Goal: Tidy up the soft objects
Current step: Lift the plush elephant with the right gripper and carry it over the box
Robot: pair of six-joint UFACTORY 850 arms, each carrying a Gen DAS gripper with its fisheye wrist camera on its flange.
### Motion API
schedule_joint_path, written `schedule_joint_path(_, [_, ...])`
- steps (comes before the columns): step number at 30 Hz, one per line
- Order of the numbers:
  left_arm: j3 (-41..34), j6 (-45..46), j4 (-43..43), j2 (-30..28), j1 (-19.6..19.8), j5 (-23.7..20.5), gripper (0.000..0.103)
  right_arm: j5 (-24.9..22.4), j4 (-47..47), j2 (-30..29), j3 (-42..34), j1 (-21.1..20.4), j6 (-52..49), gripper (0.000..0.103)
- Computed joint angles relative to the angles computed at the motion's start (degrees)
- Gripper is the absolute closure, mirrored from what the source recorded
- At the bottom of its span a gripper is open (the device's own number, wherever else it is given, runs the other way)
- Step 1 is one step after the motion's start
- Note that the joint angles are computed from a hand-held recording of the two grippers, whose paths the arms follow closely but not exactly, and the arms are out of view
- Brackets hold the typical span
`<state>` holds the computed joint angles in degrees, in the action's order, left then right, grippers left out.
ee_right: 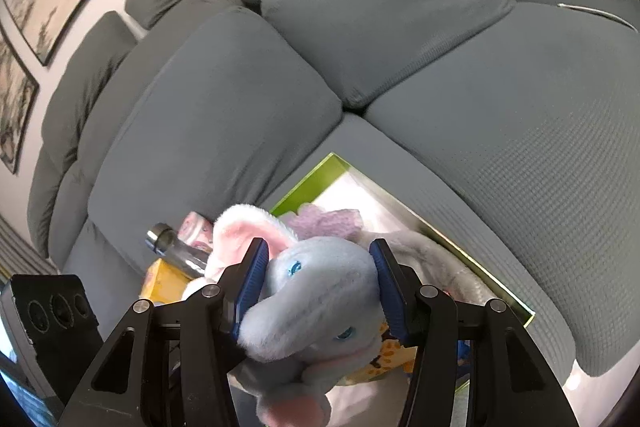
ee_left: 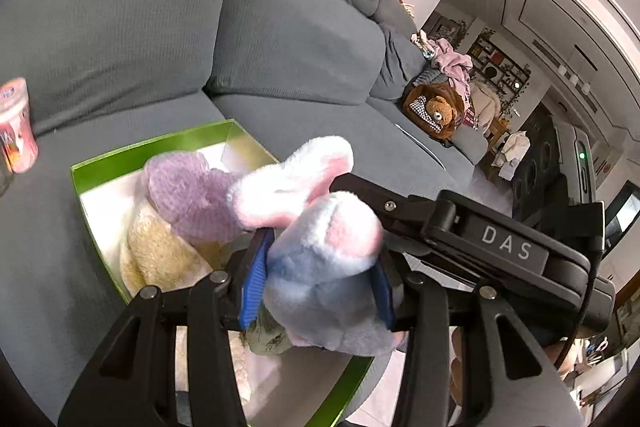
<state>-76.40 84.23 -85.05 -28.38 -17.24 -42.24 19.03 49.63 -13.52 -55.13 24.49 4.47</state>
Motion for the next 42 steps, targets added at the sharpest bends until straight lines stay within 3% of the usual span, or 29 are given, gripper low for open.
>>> schedule_joint_path(9, [-0.60,-4.02,2.72,-1.33,0.34,-0.17,0.059,-2.95,7.40,-2.17,-2.01,-0.68,-7.28,0.048])
schedule_joint_path(11, [-0.93,-5.93,4.20,-1.54,0.35,0.34,0.059,-3.21,14.10,-2.93,-3.01,-0.48,-14.18,0.048])
schedule_joint_path(20, [-0.66,-9.17,6.66,-1.15,-0.15,4.30,0.058,-3.80,22.91,-4.97,-5.22,-0.43,-23.91,0.048])
schedule_joint_path(35, [-0.97,-14.57,10.45,-1.36,-0.61,9.65,0.055,-6.91,25.60,-7.27,-7.18,-1.69,-26.83,0.048])
schedule_joint_path(42, [-1.05,-17.01,11.54,-1.17,-1.10,12.46,0.045,-7.12,20.76,-7.43,-7.01,-2.07,-21.04,0.048])
